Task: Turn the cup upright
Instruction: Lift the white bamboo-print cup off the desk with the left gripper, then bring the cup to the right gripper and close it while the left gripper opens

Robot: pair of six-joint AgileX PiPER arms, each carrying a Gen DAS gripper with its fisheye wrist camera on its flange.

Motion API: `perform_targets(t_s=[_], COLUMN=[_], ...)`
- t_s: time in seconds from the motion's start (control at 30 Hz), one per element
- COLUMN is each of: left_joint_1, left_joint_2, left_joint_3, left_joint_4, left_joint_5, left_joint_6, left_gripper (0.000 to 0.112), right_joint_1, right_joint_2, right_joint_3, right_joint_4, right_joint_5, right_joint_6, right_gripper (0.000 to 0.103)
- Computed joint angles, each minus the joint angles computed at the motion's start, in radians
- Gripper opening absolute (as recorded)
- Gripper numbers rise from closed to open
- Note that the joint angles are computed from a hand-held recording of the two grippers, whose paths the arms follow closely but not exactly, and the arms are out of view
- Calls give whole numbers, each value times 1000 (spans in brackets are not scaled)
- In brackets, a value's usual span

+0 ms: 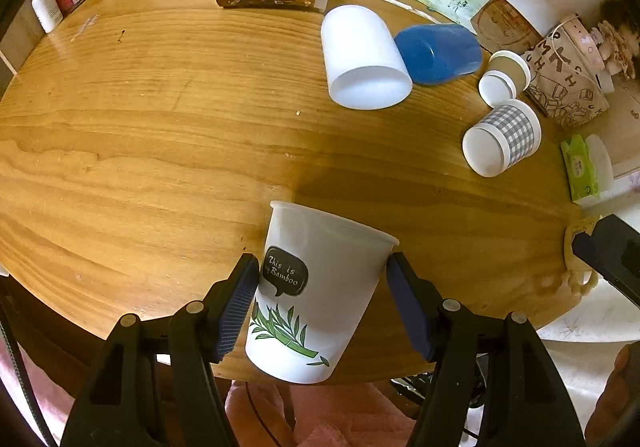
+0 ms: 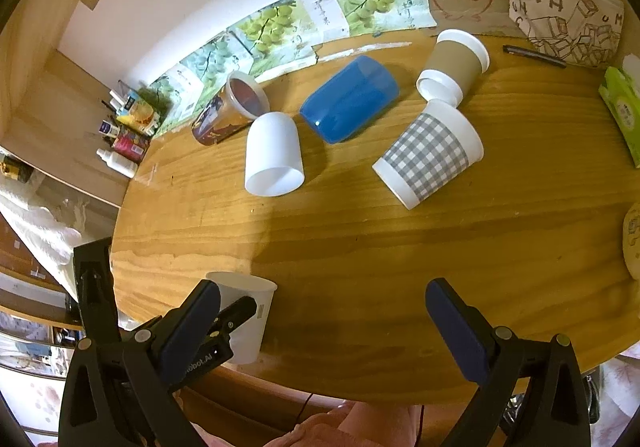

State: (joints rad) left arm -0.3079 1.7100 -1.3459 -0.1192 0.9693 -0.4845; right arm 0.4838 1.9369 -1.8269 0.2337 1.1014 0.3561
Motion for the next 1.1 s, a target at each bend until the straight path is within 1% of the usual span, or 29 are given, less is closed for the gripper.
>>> perform_targets(t_s=[0.2, 0.47, 0.67, 0.7, 0.77, 0.87, 0.97, 1.1], left_joint_1=[-2, 7, 5, 6, 6, 7, 3, 5], left_joint_2=[-1, 2, -3, -6, -16, -46, -68, -104], left_joint_3=[4, 1, 3, 4, 10, 30, 39, 65], left_joint_4=[-5, -28, -47, -50, -53, -65, -58, -42], left_joint_5=[-5, 1, -4, -4, -7, -27, -31, -43], left_joint_6=[5, 57, 96, 105, 118, 148, 168, 180], left_gripper=[72, 72, 72, 73, 79, 79, 80, 83], right_joint_1=[5, 8, 24, 26, 29, 32, 38, 54], right_joint_2=[15, 32, 31, 27, 21, 14, -1, -19], right_joint_3=[-17, -35, -34, -28, -21, -14, 3, 26], right_joint_4=[1, 22, 9, 9, 7, 8, 9, 3], right_joint_5=[19, 30, 30, 27, 22, 18, 8, -4], right_joint_6=[-2, -5, 15, 16, 21, 27, 32, 38], right_gripper=[103, 103, 103, 103, 103, 103, 103, 103])
